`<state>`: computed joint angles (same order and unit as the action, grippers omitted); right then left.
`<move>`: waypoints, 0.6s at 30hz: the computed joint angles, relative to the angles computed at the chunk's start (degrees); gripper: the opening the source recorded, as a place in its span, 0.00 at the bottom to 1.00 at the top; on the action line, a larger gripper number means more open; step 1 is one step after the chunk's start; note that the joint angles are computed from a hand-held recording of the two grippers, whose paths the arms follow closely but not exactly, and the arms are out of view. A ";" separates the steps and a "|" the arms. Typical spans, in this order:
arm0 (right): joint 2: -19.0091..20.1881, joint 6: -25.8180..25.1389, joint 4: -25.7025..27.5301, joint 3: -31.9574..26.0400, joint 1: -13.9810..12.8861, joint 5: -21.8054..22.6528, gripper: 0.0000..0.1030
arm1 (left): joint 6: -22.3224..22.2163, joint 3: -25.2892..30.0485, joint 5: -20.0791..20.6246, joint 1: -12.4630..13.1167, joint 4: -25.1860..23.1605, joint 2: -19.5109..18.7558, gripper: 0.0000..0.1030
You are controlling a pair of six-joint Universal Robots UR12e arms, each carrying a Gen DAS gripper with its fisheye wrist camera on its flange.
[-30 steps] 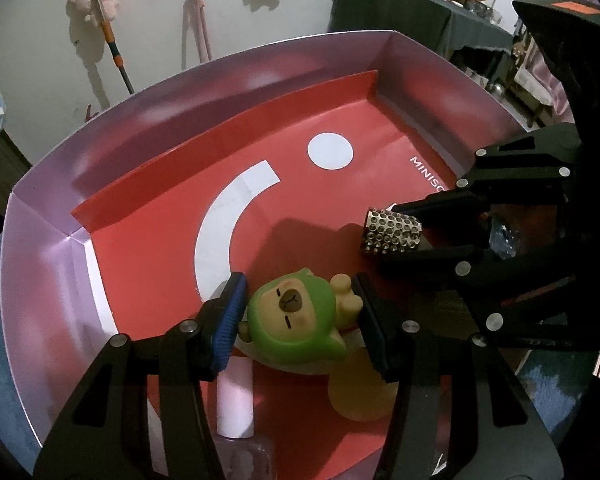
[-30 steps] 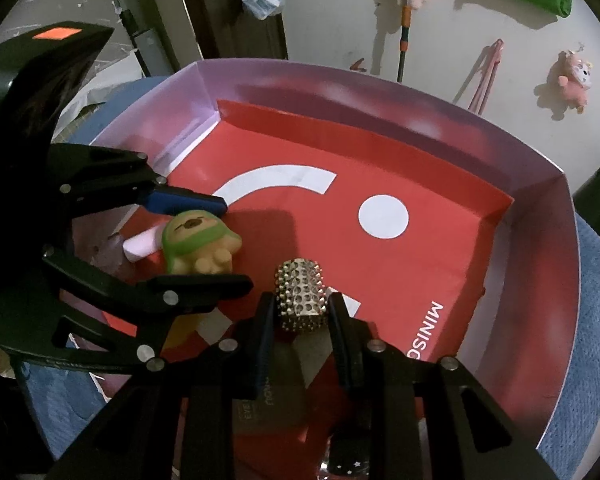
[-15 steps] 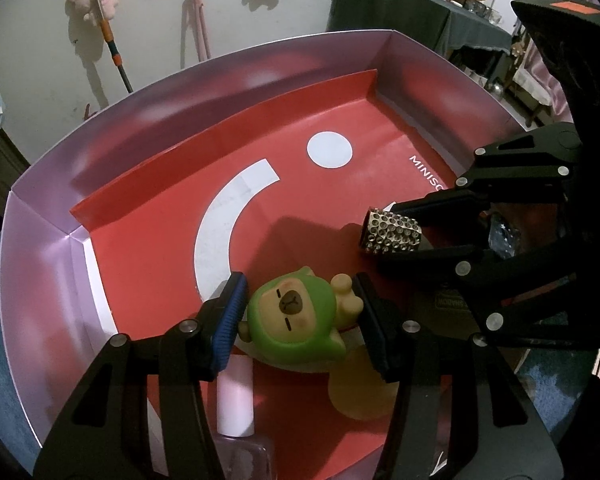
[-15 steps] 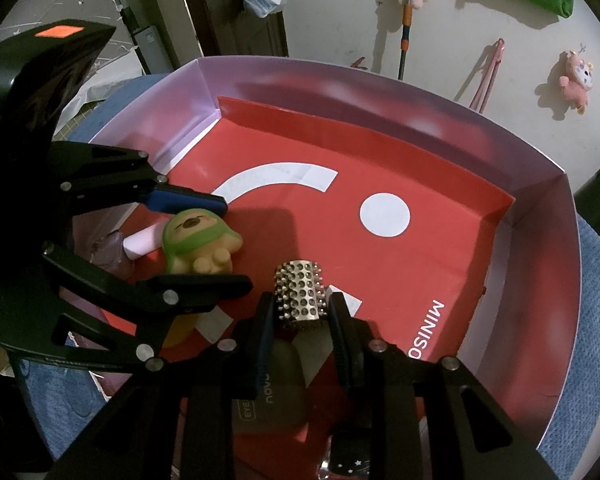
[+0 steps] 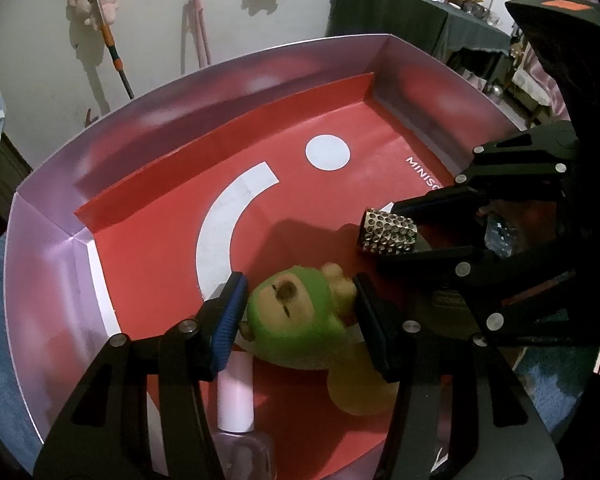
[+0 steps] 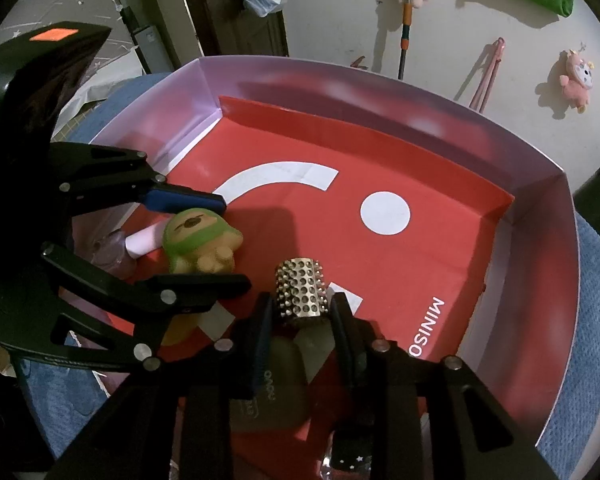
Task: Organize rigid objects
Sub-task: 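Open both grippers to release the frog toy and cylinder in the box, then lift both grippers away from the box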
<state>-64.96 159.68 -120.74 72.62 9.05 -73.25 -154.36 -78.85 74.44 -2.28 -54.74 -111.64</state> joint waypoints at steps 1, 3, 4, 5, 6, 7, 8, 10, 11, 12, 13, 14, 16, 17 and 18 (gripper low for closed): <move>-0.05 0.05 -0.08 0.10 -0.02 -0.06 0.35 | 0.12 -0.12 -0.04 0.00 0.18 0.09 0.51; -0.18 0.19 -0.23 0.31 -0.07 -0.04 0.37 | 0.22 -0.41 -0.05 0.00 0.60 0.26 0.53; -0.31 0.21 -0.28 0.47 -0.10 0.02 0.37 | 0.18 -0.54 -0.11 0.03 0.82 0.34 0.54; -0.40 0.22 -0.37 0.58 -0.10 -0.05 0.38 | 0.08 -0.64 -0.23 0.08 0.94 0.40 0.56; -0.64 0.26 -0.66 0.90 -0.12 -0.18 0.39 | -0.10 -0.71 -0.41 0.14 1.03 0.45 0.56; -0.73 0.30 -0.77 1.00 -0.13 -0.23 0.39 | -0.39 -0.75 -0.70 0.24 1.10 0.51 0.56; -0.89 0.29 -0.82 1.16 -0.18 -0.25 0.40 | -0.75 -0.83 -1.15 0.37 1.15 0.61 0.56; -1.12 0.33 -0.97 1.37 -0.20 -0.50 0.43 | -1.45 -0.90 -2.22 0.67 1.19 0.80 0.58; -1.02 0.33 -0.91 1.16 -0.14 -0.63 0.46 | -1.89 -1.02 -2.68 0.83 1.46 0.98 0.60; -1.21 0.21 -1.06 1.35 -0.13 -0.81 0.47 | -2.26 -1.28 -2.89 0.87 1.90 1.23 0.61; -1.42 0.11 -1.31 1.55 -0.11 -0.99 0.47 | -2.69 -1.63 -3.15 1.00 2.63 1.58 0.62; -1.61 0.10 -1.57 1.72 -0.12 -1.10 0.47 | -2.97 -1.84 -3.31 1.10 3.10 1.80 0.62; -2.27 0.42 -2.26 2.33 -0.21 -1.19 0.48 | -3.80 -2.34 -3.66 1.35 3.98 2.40 0.62; -2.24 0.72 -2.42 2.15 -0.17 -1.28 0.49 | -4.44 -2.86 -3.97 1.52 4.60 2.94 0.63; -2.71 1.09 -3.01 2.58 -0.25 -1.31 0.50 | -4.96 -3.17 -4.20 1.60 5.03 3.32 0.64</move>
<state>-67.67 160.76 -123.74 75.19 8.80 -74.56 -159.32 -82.03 70.24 -0.68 -49.72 -108.32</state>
